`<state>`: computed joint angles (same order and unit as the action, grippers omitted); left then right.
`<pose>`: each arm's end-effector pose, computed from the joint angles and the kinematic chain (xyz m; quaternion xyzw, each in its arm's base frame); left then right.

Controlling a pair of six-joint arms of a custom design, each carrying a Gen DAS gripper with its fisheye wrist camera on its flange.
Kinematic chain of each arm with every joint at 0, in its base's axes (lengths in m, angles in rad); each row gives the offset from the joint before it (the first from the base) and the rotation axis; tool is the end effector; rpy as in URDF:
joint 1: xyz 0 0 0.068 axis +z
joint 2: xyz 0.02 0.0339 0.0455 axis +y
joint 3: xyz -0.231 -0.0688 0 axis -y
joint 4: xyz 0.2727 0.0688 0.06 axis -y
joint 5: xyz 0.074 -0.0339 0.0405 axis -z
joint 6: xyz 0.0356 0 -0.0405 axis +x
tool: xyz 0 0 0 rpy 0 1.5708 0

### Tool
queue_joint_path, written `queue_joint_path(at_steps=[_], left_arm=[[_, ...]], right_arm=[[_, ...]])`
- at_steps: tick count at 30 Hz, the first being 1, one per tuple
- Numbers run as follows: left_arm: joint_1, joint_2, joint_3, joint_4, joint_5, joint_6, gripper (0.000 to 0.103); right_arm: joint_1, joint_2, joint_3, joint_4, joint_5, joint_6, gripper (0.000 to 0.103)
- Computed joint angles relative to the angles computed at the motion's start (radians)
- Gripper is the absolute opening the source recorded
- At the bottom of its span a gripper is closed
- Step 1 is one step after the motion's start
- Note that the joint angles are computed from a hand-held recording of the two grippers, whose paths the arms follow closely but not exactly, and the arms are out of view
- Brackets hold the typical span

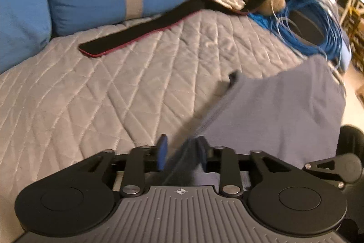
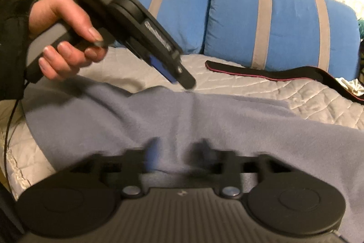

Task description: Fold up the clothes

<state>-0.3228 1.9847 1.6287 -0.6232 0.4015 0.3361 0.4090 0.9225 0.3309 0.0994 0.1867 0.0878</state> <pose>0.4214 -0.1556 0.1976 0.3583 0.8681 -0.1888 0.2869 0.2195 0.0879 0.1439 -0.0894 0.8510 0.0482 0.5153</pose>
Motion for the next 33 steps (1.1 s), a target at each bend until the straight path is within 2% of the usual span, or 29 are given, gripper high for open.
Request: queue_joint_path(at_steps=[4, 9, 13, 18, 21, 23, 30, 31, 33], left_arm=[[0.027, -0.100, -0.086, 0.080, -0.044, -0.046, 0.047], [0.109, -0.189, -0.146, 0.098, -0.025, 0.006, 0.047], [0.167, -0.231, -0.181, 0.034, 0.023, 0.136, 0.047], [0.153, -0.242, -0.242, -0.006, -0.045, 0.291, 0.047], [0.146, -0.230, -0.263, -0.013, -0.063, 0.344, 0.047], [0.141, -0.227, -0.284, 0.017, -0.083, 0.352, 0.047], [0.122, -0.219, -0.344, 0.178, -0.133, 0.277, 0.046], [0.116, -0.230, -0.368, 0.220, -0.154, 0.268, 0.046], [0.094, -0.253, -0.416, 0.320, -0.268, 0.248, 0.035]], right_arm=[[0.001, -0.032, -0.025, 0.014, -0.008, 0.009, 0.085], [0.032, -0.041, -0.041, 0.042, 0.050, 0.000, 0.088], [0.033, -0.045, -0.041, 0.041, 0.067, 0.021, 0.091], [0.011, -0.044, -0.033, 0.012, 0.047, 0.059, 0.091], [0.008, -0.041, -0.030, 0.006, 0.043, 0.067, 0.091], [0.012, -0.038, -0.028, 0.007, 0.049, 0.067, 0.092], [0.020, -0.026, -0.024, 0.009, 0.060, 0.069, 0.093], [0.020, -0.025, -0.022, 0.007, 0.061, 0.072, 0.093], [0.019, -0.026, -0.021, 0.003, 0.060, 0.076, 0.093]])
